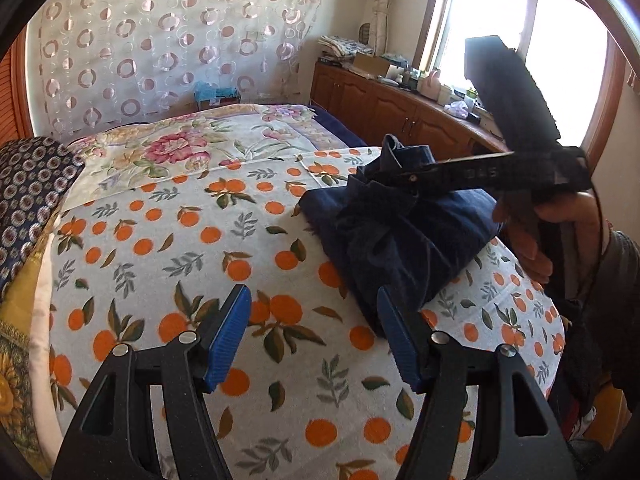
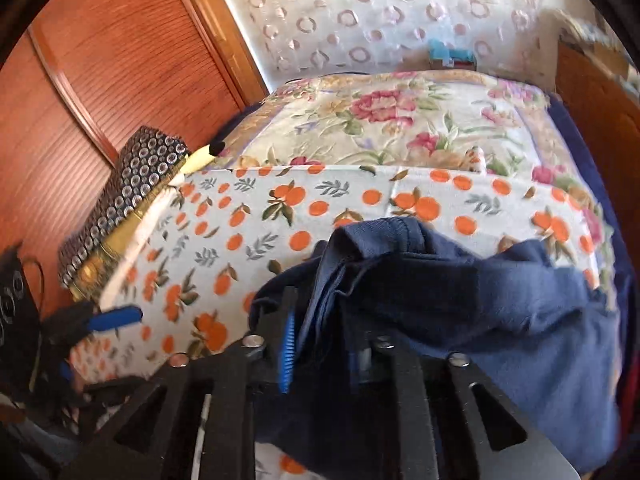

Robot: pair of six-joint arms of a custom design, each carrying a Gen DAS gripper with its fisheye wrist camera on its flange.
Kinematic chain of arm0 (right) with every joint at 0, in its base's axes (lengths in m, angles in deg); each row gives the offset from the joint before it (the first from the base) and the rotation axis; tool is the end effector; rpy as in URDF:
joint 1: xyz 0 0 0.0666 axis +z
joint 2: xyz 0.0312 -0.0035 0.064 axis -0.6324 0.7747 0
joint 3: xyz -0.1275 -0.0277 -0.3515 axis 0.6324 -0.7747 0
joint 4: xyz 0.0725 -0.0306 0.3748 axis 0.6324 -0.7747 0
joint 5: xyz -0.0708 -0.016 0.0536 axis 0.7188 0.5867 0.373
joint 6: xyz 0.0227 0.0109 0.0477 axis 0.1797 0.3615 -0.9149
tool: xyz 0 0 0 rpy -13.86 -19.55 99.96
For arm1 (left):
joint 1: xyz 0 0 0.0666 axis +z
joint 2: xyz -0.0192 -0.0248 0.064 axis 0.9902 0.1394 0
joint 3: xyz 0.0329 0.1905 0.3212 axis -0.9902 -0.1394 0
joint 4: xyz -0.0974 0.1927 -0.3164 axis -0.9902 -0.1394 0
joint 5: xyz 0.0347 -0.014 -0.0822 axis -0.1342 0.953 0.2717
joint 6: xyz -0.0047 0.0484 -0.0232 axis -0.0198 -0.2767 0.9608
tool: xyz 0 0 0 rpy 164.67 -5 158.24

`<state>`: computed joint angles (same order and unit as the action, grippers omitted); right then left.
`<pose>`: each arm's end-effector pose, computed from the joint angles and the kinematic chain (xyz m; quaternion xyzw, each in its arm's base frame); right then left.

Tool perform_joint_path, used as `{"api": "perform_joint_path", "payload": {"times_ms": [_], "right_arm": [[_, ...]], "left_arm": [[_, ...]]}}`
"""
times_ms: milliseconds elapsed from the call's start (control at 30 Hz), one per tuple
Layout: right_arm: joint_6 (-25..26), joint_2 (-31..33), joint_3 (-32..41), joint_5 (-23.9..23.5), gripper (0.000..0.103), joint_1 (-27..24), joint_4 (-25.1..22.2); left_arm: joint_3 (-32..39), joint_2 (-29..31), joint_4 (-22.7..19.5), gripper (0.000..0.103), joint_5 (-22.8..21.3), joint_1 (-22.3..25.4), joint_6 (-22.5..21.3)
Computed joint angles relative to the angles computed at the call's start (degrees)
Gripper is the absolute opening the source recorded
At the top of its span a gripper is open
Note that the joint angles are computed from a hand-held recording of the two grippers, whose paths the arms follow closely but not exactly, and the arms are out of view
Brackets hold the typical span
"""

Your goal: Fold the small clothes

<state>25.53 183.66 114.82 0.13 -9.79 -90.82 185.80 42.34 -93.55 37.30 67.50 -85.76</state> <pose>0.5226 0.2875 0.4940 0.0428 0.9290 0.1123 0.3500 0.4914 -0.1480 0.5387 0.3949 0.8290 -0.2503 0.3069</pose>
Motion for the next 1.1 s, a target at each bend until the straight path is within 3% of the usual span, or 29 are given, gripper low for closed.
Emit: {"api": "perform_joint_path", "payload": {"times_ms": [33, 100, 133, 333, 400, 467, 533, 567, 633, 700, 933, 1100], "right_arm": [[0.76, -0.09, 0.16, 0.91, 0.036, 0.2, 0.17], [2.15, -2.46, -1.66, 1.94, 0.062, -0.16, 0.23], [2.19, -3.87, -2.59, 2.76, 0.065, 0.16, -0.22], [3.03, -11.36, -9.77, 10.64, 0.066, 0.52, -2.53], [1.08, -12.77, -12.59, 11.71, 0.066, -0.45, -2.88], [-1.77, -14.22, -16.62, 13.21, 0.066, -1.75, -2.93], [-3.68, -14.79, -19.05, 13.08, 0.066, -2.84, -2.09], [-4.61, -14.82, -20.08, 12.17, 0.066, -3.43, -1.02], [-5.97, -14.76, -21.19, 11.65, 0.066, -3.62, 0.89], [-6.14, -14.9, -21.93, 10.86, 0.066, -3.87, 2.73], [-4.46, -13.09, -22.55, 5.78, 0.066, -5.84, 6.44], [-3.6, -13.89, -24.64, 3.9, 0.066, -6.96, 9.23]], "left_arm": [[0.72, 0.52, -0.5, 0.066, -0.14, -0.66, 0.01], [2.92, 2.18, -2.08, 0.066, -0.14, -2.1, -0.03], [3.87, 2.97, -2.72, 0.066, -0.17, -2.84, -0.11], [9.8, 8.65, -3.63, 0.066, -5.26, -7.55, 1.86], [12.55, 10.92, -3.23, 0.066, -6.39, -8.33, 3.66], [14.46, 12.51, -0.25, 0.062, -7.73, -8.56, 6.54], [14.95, 13.15, 4.08, 0.056, -15.95, -9.28, 8.72], [16.48, 14.15, 4.44, 0.056, -17.01, -9.03, 10.44], [21.59, 17.11, 0.19, 0.056, -13.91, -8.08, 12.04], [22.87, 17.72, -1.47, 0.056, -12.87, -7.77, 11.9], [17.51, 13.9, -3.18, 0.062, -7.68, -7.52, 11.61], [20.7, 16.92, -7.88, 0.065, -8.62, -9.45, 10.5]]}}
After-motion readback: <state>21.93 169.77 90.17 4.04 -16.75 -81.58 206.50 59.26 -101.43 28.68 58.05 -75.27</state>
